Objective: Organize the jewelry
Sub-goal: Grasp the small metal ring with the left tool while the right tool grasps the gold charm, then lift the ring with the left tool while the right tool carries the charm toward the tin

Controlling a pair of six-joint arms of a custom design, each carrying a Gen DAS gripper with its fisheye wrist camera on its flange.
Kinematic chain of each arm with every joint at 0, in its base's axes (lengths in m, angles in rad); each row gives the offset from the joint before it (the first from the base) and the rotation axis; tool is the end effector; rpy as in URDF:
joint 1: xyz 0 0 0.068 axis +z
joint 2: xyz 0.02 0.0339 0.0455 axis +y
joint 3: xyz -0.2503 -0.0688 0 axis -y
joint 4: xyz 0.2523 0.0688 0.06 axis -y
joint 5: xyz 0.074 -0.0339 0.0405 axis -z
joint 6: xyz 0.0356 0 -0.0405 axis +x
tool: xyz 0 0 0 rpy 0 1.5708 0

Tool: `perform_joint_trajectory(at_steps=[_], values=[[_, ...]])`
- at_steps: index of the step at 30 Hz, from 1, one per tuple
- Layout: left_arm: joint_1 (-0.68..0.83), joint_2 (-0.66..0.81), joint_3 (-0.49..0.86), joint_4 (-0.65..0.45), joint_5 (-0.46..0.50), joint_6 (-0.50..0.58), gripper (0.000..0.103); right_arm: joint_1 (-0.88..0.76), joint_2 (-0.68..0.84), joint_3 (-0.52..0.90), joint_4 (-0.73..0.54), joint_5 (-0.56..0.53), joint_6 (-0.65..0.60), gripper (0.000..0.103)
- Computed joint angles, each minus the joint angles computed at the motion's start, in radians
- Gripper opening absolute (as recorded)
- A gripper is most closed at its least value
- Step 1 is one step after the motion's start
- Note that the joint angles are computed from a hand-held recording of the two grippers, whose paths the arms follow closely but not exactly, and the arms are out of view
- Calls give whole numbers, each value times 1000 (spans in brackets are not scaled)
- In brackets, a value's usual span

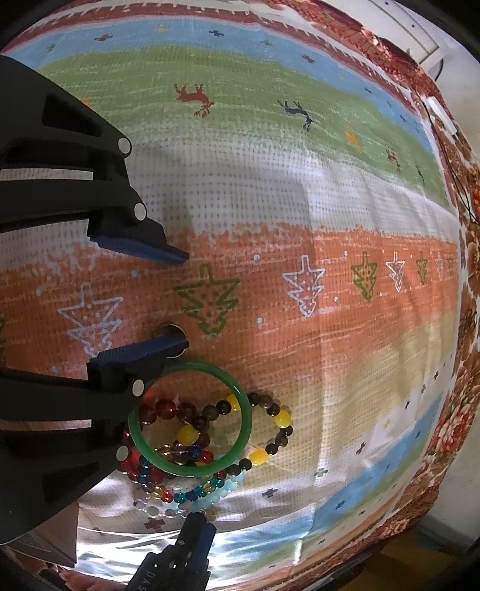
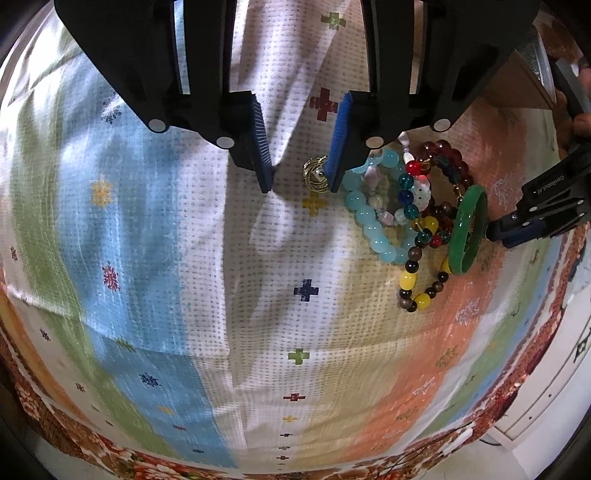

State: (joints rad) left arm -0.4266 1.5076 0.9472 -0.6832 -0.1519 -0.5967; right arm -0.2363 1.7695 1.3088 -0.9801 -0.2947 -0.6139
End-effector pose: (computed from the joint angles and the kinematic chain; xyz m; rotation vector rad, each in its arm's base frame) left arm 0.2616 -0.1130 0.1766 -0.2712 2.7696 -0.0403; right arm 0.3292 -0.0686 0.1933 -0.5691 2.8296 0.3128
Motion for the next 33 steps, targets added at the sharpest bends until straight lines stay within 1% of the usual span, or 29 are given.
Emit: perform_joint_trajectory(at_steps=[1, 5, 6, 8, 10, 14, 15, 16, 19, 33], values=[[2, -2, -1, 0, 1, 1, 38, -4, 5, 6, -4, -3, -2, 27], [7, -7, -6, -1, 0, 2, 34, -10, 3, 7, 2, -4, 0, 18], [7, -8, -6, -1, 0, 3, 33, -13, 1, 7, 3, -4, -3, 10], [6, -10, -9, 1, 0, 7, 29, -14, 7, 14, -10, -18, -10, 11], [9, -13, -12, 5, 8, 8, 21, -9, 2, 8, -11, -18, -16, 11], [11, -10, -9, 8, 19, 9, 15, -9, -4, 4, -13, -20, -19, 11], [15, -11, -10, 10, 27, 9, 9, -8, -5, 4, -15, -22, -18, 11], [18, -14, -11, 11, 36, 9, 7, -8, -6, 6, -18, -25, -18, 11], [14, -17, -10, 6, 34, 2, 6, -8, -13, 9, -27, -33, -21, 9], [16, -54, -1, -14, 43, -1, 5, -14, -39, 11, -42, -51, -36, 9]])
